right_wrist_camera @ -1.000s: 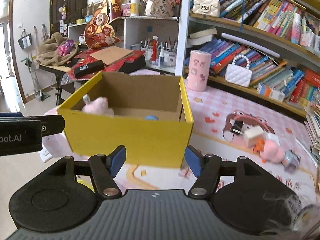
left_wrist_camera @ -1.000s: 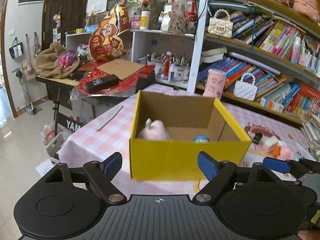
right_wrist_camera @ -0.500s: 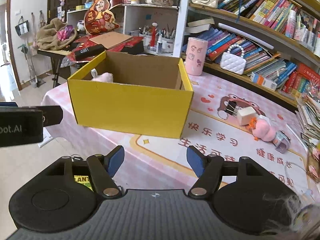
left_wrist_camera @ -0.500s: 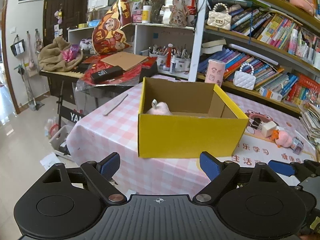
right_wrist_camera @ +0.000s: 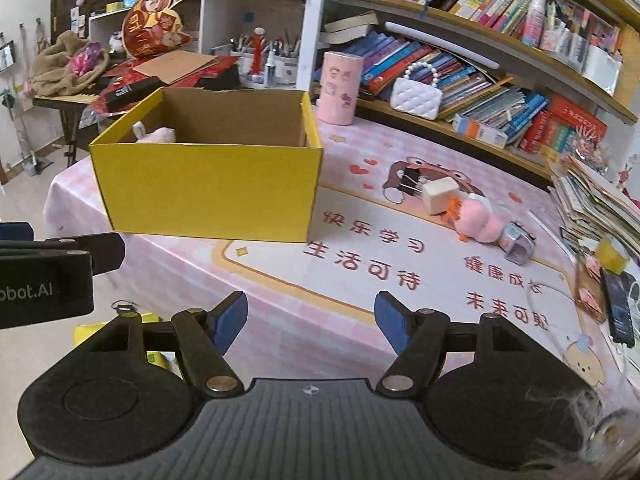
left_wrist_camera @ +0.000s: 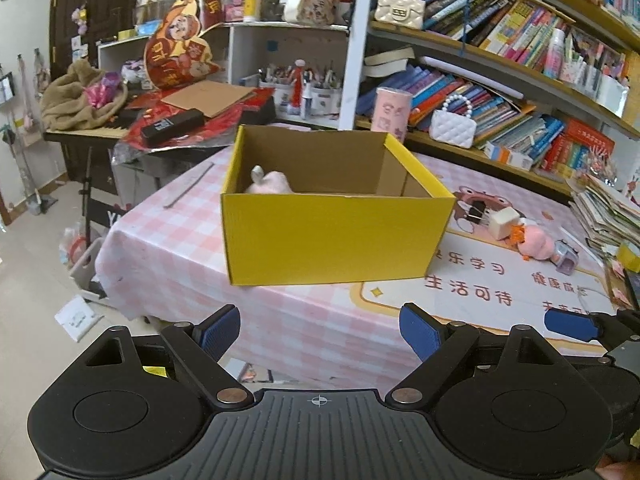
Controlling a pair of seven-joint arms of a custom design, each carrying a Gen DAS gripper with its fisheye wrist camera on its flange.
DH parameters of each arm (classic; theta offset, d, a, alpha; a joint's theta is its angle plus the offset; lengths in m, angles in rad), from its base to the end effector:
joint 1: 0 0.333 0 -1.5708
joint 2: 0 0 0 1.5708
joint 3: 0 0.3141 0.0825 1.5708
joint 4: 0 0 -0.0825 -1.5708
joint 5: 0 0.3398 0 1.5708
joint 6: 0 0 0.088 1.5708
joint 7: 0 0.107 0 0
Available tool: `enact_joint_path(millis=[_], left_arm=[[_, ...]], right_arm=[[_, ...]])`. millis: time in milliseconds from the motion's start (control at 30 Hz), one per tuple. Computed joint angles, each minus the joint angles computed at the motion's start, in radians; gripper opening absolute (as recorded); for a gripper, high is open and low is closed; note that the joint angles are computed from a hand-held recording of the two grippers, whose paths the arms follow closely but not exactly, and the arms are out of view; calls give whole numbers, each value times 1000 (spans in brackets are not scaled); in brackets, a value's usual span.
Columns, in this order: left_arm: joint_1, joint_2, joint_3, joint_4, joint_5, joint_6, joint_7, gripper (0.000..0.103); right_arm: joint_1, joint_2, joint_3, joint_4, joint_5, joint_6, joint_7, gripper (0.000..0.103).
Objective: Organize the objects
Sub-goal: 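Move both open tools away from the box back toward the table toys, then grasp the pink pom-pom with the left tool while the right tool grasps the grey-purple toy car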
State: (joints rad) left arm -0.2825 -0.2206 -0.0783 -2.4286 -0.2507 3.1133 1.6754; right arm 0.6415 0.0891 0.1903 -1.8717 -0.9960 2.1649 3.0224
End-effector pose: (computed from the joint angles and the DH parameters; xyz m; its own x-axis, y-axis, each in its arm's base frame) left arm 0.4473 -0.1488 0.5227 -0.2692 -0.9577 0.1018 -0.6190 0.0911 -0.7801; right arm 0.4111 0.3968 0.5156 -0.1712 -0.9785 0.1153 -0.6504 0.0243 -0.7592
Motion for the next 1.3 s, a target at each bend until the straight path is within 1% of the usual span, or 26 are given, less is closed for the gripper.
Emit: enact_joint_path(millis=[133, 267, 433, 533, 667, 867, 1000, 1133, 1300], left_arm=[[-21, 21, -2, 22, -9, -10, 18, 89], [-53, 53, -10, 56, -35, -32, 66, 89], [-78, 101, -45, 111, -83, -58, 145, 89], [-75, 129, -78, 146, -96, -71, 177, 89], [-63, 171, -124, 197, -81, -86, 190, 89], [-51, 236, -177, 269, -30, -113, 160, 89], [-50, 285, -197, 320, 31, -129, 101, 89], [-63, 345, -201, 387, 123, -159, 12, 89], [-99, 436, -190, 496, 234, -194, -98, 89]], right_arm=[[-8, -30, 0, -40, 6, -15, 33, 70], [-30, -71, 6, -94, 22, -35, 82, 71], [-67, -139, 20, -173, 30, -72, 167, 71], [-96, -181, 29, -219, 40, -92, 210, 72], [-135, -234, 39, -277, 50, -104, 246, 73], [-189, -294, 45, -343, 65, -101, 258, 76], [-225, -323, 40, -384, 82, -77, 237, 78], [-262, -337, 27, -412, 98, -39, 200, 78], [-320, -350, -2, -444, 103, 30, 142, 78]])
